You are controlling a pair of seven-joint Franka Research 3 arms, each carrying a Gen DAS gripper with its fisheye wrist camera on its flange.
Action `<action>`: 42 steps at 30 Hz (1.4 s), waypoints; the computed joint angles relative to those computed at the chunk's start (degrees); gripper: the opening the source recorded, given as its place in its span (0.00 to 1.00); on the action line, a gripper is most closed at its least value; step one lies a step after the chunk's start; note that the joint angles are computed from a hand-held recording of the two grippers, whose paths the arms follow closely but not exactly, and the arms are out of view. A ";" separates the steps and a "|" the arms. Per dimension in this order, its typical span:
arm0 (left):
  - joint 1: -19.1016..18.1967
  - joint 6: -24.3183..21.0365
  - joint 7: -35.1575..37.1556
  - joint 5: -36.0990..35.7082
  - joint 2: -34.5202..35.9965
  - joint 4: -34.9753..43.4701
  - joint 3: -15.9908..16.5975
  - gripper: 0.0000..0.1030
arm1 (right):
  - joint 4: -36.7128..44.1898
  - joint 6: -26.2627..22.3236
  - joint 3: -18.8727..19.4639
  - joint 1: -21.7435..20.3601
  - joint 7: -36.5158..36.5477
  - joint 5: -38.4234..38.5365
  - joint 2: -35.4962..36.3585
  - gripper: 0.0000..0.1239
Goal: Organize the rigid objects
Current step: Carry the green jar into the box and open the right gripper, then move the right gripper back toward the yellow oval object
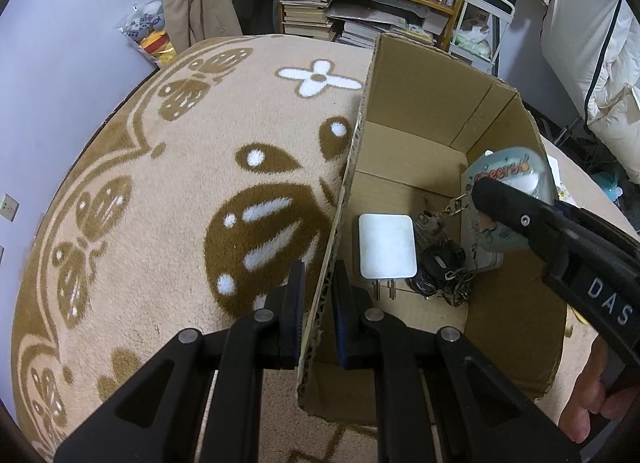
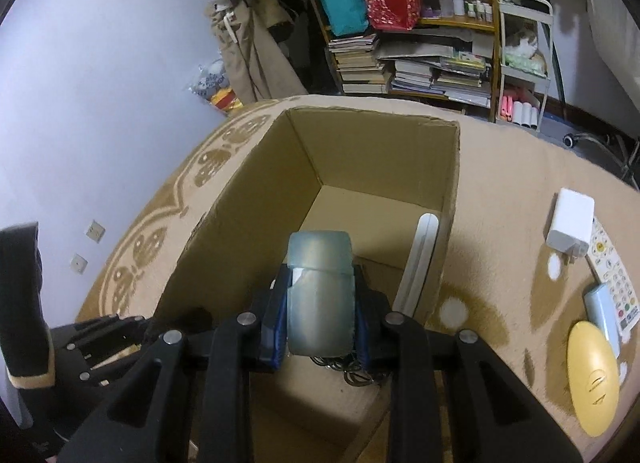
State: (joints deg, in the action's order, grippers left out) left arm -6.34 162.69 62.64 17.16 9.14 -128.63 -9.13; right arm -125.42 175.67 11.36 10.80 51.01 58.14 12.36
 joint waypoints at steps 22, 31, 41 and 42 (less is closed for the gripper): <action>-0.03 0.13 -0.43 1.17 0.00 -0.13 0.31 0.13 | -1.66 -2.30 -4.13 0.81 -14.59 17.10 -6.99 0.62; 0.16 0.38 -0.26 0.56 -0.12 -0.41 0.14 0.13 | -9.07 0.89 -9.42 0.38 4.11 -4.67 -10.60 0.80; 0.18 0.42 -0.21 0.75 -0.31 -0.60 0.21 0.13 | -17.54 2.06 -14.39 -4.90 41.36 -47.83 -11.80 0.81; 0.20 0.39 -0.21 0.76 -0.37 -0.64 0.22 0.13 | -17.96 2.18 -14.64 -5.40 43.49 -49.96 -11.68 0.81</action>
State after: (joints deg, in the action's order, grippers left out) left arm -6.15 163.09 62.44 17.91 8.77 -129.27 -8.91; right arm -143.38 177.84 -3.28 5.40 94.50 8.18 0.68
